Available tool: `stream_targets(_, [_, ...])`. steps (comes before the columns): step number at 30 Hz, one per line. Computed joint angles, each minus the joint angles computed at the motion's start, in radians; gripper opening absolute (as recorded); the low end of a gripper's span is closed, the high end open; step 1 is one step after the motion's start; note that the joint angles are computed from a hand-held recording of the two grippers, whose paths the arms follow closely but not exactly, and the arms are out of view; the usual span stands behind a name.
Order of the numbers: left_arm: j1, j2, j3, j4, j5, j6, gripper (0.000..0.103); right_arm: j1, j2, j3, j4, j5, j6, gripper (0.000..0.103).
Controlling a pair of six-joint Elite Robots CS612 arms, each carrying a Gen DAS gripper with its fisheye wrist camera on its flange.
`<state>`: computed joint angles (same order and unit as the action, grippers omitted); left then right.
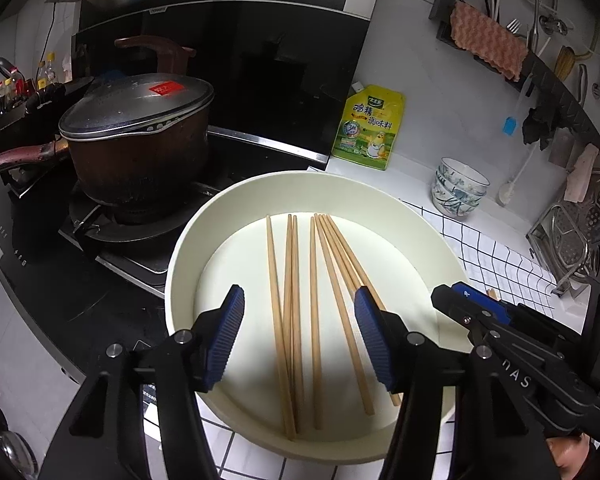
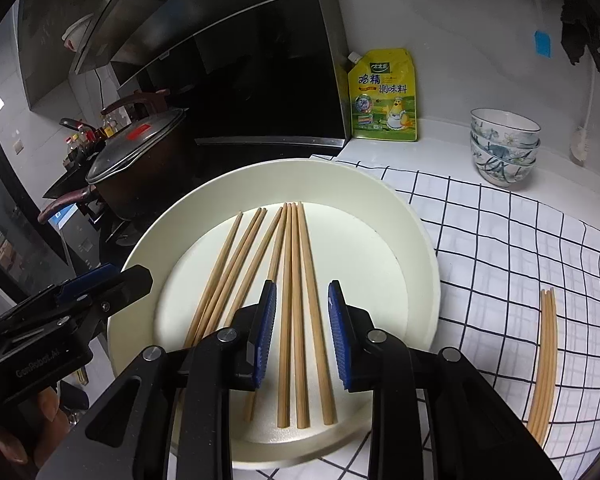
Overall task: Organize utensils
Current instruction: 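Move both open tools back to the remaining chopsticks on the cloth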
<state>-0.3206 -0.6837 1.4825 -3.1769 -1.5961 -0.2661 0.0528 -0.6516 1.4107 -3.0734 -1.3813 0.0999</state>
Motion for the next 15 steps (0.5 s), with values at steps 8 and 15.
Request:
stream_targets(8, [-0.013, -0.019, 0.036, -0.025, -0.001, 0.001, 0.058, -0.008, -0.031, 0.058, -0.045, -0.008, 0.009, 0.027])
stream_targets(15, [-0.028, -0.031, 0.06, -0.043, -0.005, 0.004, 0.06, -0.022, -0.056, 0.107, -0.083, -0.021, 0.019, 0.028])
